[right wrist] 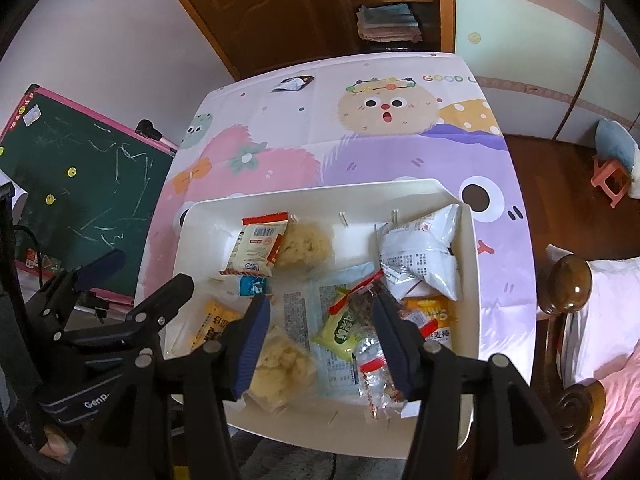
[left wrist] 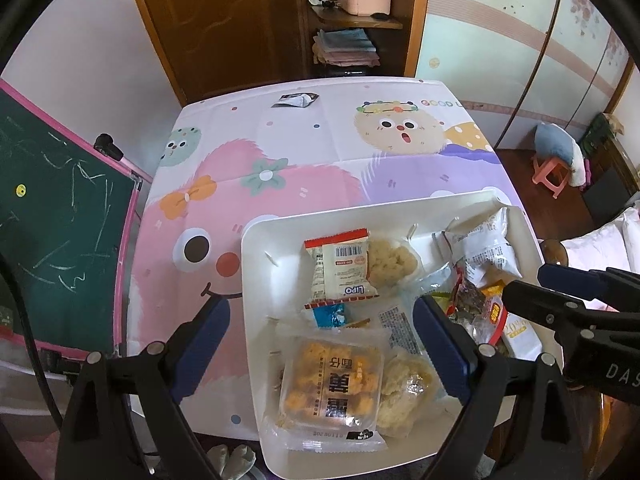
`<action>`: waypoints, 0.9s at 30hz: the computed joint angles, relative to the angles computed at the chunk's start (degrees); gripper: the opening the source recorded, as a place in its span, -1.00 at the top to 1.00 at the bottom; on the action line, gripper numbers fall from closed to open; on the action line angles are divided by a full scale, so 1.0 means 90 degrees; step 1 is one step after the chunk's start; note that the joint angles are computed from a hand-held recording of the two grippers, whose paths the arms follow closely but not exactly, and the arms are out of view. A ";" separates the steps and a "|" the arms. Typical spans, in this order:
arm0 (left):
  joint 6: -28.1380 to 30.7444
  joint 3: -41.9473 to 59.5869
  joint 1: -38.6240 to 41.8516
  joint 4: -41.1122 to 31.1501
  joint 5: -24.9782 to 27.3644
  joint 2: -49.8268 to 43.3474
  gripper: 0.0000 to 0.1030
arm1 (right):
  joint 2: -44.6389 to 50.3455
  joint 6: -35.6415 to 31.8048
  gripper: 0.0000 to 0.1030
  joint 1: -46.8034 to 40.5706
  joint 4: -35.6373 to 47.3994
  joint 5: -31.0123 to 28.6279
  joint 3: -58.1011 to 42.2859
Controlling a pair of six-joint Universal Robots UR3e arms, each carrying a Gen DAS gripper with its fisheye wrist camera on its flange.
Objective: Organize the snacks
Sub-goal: 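Move the right gripper over the brown chocolate wafer packet on the table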
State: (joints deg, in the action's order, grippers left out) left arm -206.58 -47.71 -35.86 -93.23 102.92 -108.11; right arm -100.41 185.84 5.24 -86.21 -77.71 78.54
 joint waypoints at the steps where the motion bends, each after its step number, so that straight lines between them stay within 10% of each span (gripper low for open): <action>1: -0.0008 -0.0005 0.0002 -0.0010 0.0006 0.0021 -0.79 | -0.0006 0.0003 -0.05 0.0003 -0.0008 0.0021 0.0009; 18: 0.0225 -0.0394 0.0576 0.0083 0.0224 0.0570 -0.79 | 0.0695 0.0201 -0.05 0.0213 -0.0350 0.0095 -0.0691; 27: 0.1006 0.0807 0.1453 -0.0023 0.0280 0.0050 -0.79 | 0.2596 0.0093 -0.05 0.0406 0.0271 -0.0262 -0.3846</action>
State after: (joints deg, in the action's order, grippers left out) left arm -197.53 -40.45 -22.79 -93.43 105.44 -107.66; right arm -77.04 186.67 8.89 -83.77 -80.07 43.93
